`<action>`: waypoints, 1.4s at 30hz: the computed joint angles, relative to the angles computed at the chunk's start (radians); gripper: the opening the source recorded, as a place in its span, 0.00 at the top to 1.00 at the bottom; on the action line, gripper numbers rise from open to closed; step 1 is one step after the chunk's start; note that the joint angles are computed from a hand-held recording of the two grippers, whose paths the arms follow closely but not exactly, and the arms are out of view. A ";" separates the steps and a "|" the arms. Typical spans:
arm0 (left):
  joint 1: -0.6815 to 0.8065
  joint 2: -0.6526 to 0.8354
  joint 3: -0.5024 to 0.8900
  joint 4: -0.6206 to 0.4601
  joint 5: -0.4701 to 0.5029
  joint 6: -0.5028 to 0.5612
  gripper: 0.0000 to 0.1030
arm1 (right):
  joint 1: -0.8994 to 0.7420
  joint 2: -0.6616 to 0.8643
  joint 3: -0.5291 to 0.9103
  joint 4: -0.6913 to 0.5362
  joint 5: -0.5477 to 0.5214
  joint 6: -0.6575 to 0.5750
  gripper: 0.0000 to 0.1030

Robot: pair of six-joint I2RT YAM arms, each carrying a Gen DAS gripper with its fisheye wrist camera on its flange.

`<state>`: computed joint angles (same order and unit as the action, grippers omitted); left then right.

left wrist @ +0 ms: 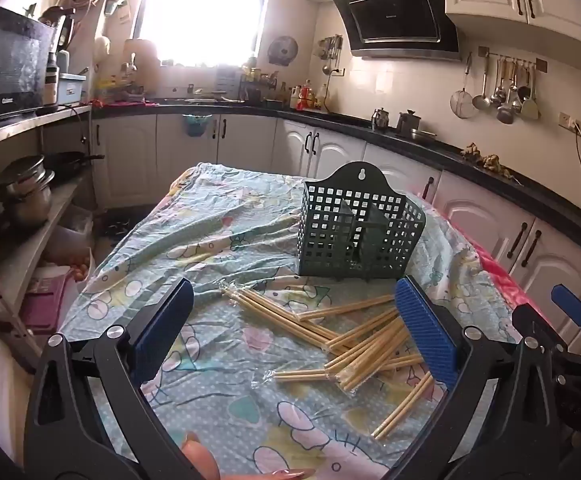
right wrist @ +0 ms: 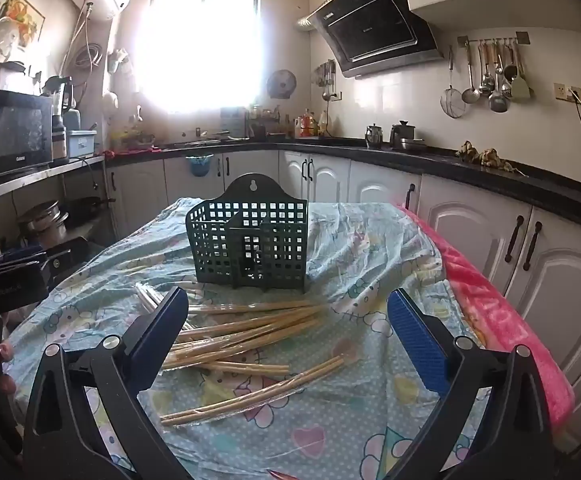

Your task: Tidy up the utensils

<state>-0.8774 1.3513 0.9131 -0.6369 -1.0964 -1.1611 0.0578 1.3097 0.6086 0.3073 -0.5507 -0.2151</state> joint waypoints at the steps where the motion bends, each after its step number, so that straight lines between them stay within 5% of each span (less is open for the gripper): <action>1: -0.003 0.001 0.000 -0.001 -0.003 -0.002 0.09 | 0.000 -0.001 -0.018 0.045 0.001 0.003 0.06; 42: -0.011 -0.016 -0.007 0.051 0.016 0.049 0.09 | 0.000 -0.033 -0.027 0.038 -0.015 0.015 0.06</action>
